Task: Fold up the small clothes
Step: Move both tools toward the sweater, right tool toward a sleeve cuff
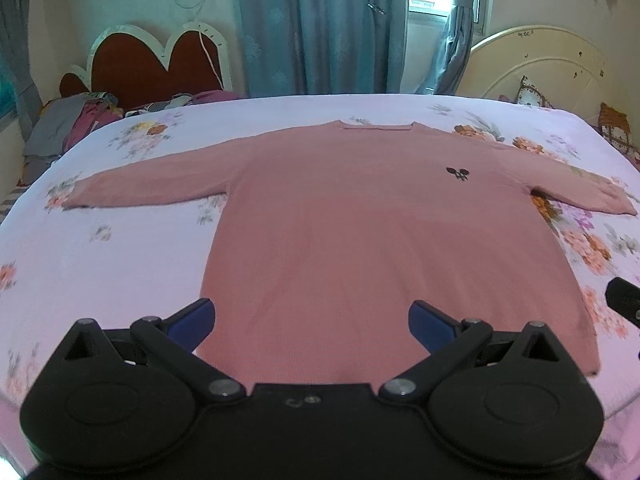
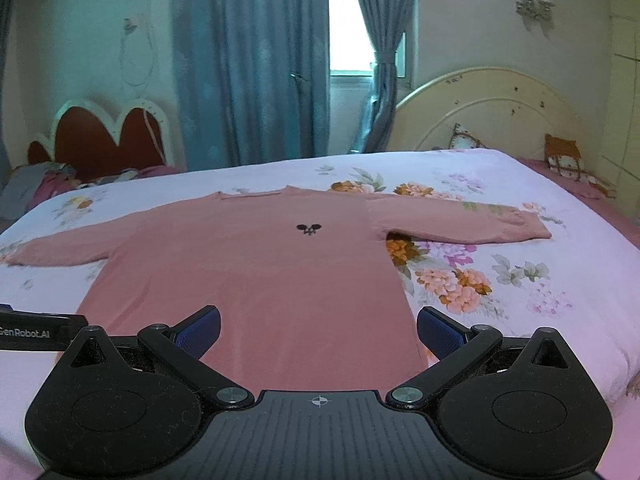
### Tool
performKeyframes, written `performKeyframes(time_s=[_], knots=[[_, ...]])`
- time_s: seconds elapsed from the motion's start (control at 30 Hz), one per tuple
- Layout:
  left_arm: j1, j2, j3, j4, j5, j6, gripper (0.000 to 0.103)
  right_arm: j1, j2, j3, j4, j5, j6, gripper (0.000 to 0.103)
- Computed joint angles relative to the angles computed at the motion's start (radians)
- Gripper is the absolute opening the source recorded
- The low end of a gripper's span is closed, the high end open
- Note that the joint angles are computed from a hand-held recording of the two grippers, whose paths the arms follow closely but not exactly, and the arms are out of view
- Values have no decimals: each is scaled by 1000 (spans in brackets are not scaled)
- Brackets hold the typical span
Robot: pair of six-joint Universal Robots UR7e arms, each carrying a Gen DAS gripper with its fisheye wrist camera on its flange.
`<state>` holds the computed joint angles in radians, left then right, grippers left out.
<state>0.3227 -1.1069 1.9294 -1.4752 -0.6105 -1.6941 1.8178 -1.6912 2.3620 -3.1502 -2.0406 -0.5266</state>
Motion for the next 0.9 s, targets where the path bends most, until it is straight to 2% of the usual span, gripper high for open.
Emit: performKeyframes(time_s=[0.33, 0.6, 0.77, 0.9], knots=[[159, -27, 3, -181, 126, 255, 103, 9, 228, -146, -118, -109, 43, 103], [248, 2, -27, -325, 161, 418, 103, -10, 322, -240, -151, -143, 29, 103], [284, 58, -79, -368, 172, 486, 103, -49, 352, -296, -123, -127, 3, 103], [307, 111, -135, -370, 203, 496, 103, -94, 369, -359, -75, -66, -15, 103]])
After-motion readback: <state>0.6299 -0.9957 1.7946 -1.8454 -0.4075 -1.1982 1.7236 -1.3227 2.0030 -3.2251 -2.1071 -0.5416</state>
